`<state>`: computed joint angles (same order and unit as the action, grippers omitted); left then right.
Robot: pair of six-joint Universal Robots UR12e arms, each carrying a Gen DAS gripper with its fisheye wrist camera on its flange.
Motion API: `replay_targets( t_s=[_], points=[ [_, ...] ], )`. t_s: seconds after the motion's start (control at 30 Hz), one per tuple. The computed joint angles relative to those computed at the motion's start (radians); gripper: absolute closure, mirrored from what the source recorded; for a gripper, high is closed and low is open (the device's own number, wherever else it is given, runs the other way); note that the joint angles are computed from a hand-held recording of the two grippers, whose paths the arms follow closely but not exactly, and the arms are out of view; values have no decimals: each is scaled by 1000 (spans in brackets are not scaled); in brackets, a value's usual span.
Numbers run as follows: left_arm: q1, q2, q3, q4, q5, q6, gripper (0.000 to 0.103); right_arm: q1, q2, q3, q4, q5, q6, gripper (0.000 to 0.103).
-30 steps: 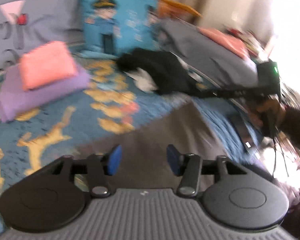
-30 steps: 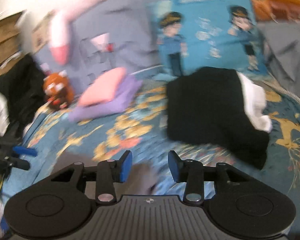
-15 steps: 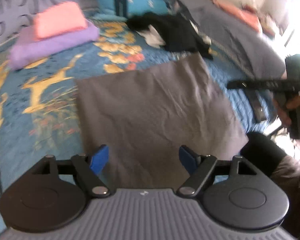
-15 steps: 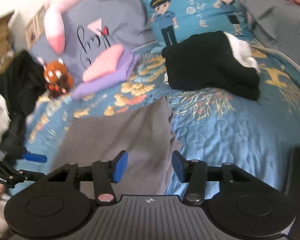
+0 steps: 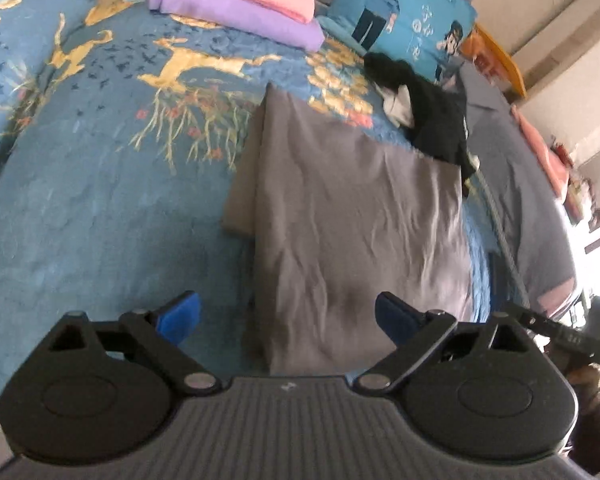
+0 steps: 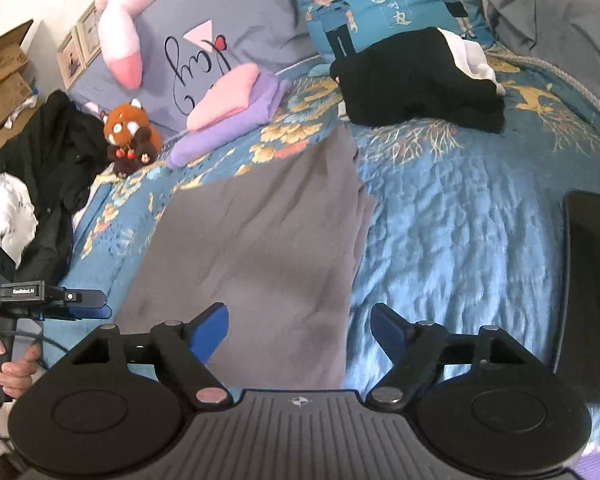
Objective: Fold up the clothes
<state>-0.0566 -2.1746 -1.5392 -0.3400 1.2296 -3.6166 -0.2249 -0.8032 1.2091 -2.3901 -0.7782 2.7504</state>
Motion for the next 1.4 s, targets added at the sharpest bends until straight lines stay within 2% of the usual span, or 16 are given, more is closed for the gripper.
replay_targets(
  t_s=[0.03,0.13,0.27,0.33,0.37,0.47,0.67,0.8,0.97,1.07,1.1,1.13,1.17,1.2,1.27,1.4],
  points=[
    [9,-14,17,2,-22,-10,7,-1,16,-25,16,12,16,19],
    [35,-60,72,-5,-98,-44,7,-3,72,-119,104,63,76,18],
    [68,-127,145,-36,-224,-108,7,5,139,-242,261,62,106,18],
    [80,-155,162,-14,-283,-149,0,10,166,-292,339,64,103,18],
    [86,-166,163,14,-316,-171,0,12,175,-306,360,73,99,17],
    [95,-181,179,4,-370,-155,0,17,188,-318,360,97,102,7],
    [93,-197,224,-83,-430,-69,0,27,199,-323,311,111,118,6],
    [76,-212,261,-118,-411,-23,1,27,214,-337,288,134,158,5],
    [77,-235,267,-19,-419,-155,4,28,242,-377,294,160,200,5],
    [76,-231,249,22,-404,-198,14,30,245,-385,292,147,204,6],
    [75,-231,246,29,-401,-216,23,31,244,-383,283,134,216,12],
    [74,-235,251,12,-409,-231,47,32,243,-382,275,121,227,30],
    [73,-239,257,-6,-416,-246,65,33,241,-381,267,108,239,48],
    [72,-244,263,-24,-424,-259,82,31,243,-383,279,107,254,79],
    [63,-248,265,-20,-420,-255,81,26,247,-387,312,126,285,83],
    [53,-234,244,30,-377,-269,87,30,216,-334,244,110,269,89]
  ],
)
